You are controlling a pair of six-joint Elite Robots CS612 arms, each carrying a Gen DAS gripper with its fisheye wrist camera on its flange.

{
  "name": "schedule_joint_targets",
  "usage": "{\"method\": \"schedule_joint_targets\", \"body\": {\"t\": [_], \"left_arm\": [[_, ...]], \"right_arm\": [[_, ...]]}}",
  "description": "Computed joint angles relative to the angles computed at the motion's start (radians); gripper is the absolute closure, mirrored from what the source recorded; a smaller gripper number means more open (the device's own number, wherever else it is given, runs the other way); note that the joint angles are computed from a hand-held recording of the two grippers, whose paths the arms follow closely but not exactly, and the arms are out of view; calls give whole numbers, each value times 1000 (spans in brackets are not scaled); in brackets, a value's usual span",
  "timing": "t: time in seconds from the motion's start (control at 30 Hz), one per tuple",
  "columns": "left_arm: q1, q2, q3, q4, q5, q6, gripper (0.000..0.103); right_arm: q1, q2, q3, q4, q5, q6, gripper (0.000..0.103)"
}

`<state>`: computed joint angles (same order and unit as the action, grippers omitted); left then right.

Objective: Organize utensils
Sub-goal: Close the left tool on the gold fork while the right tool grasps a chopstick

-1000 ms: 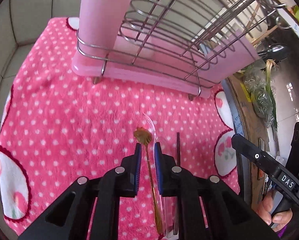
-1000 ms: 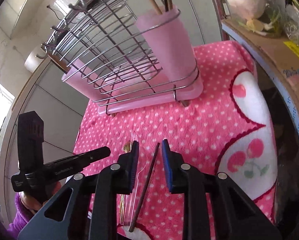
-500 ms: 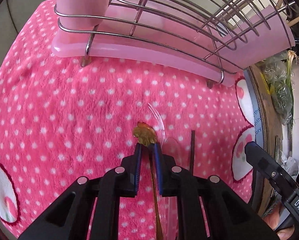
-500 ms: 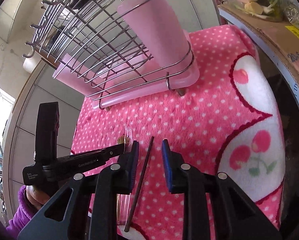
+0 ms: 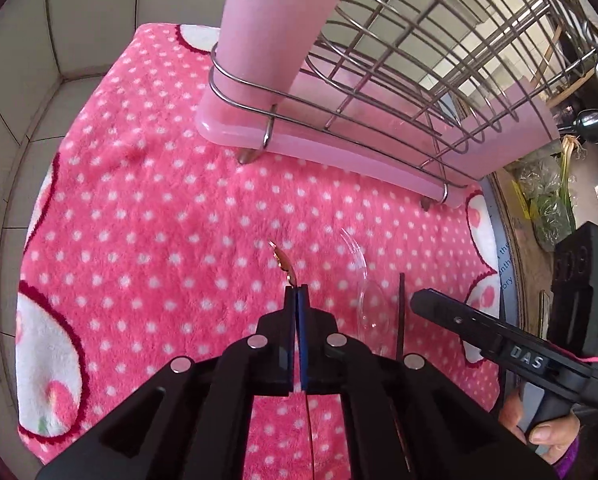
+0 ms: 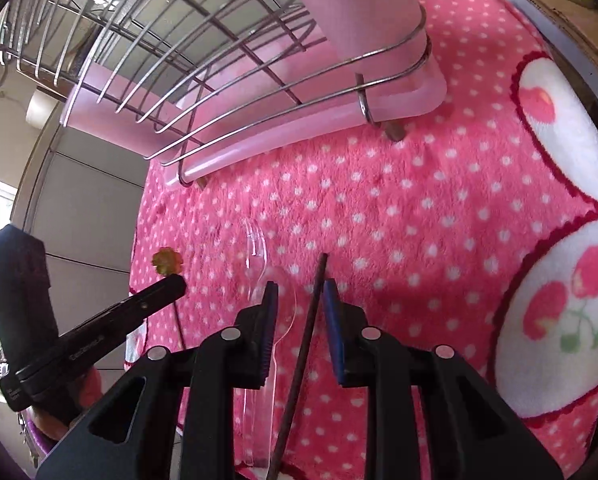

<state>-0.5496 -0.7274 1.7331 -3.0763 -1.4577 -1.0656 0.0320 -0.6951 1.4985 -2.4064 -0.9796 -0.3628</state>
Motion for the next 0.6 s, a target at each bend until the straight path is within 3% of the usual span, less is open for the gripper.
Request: {"method": "schedule_joint_targets", "body": {"t": [0.2, 0.37, 0.5, 0.6], "left_arm": [[-3, -14, 40, -73, 16, 5, 102], [1, -32, 86, -137, 13, -3, 103], [-4, -50, 115, -162, 43, 1, 102], [-8, -61, 130, -182, 60, 10, 103]], "right_arm": [[30, 9, -14, -34, -117, 29, 80], [57, 15, -22, -73, -201, 35, 92], [76, 16, -16, -117, -252, 38, 95], [77, 15, 0, -157, -246, 46, 97]]}}
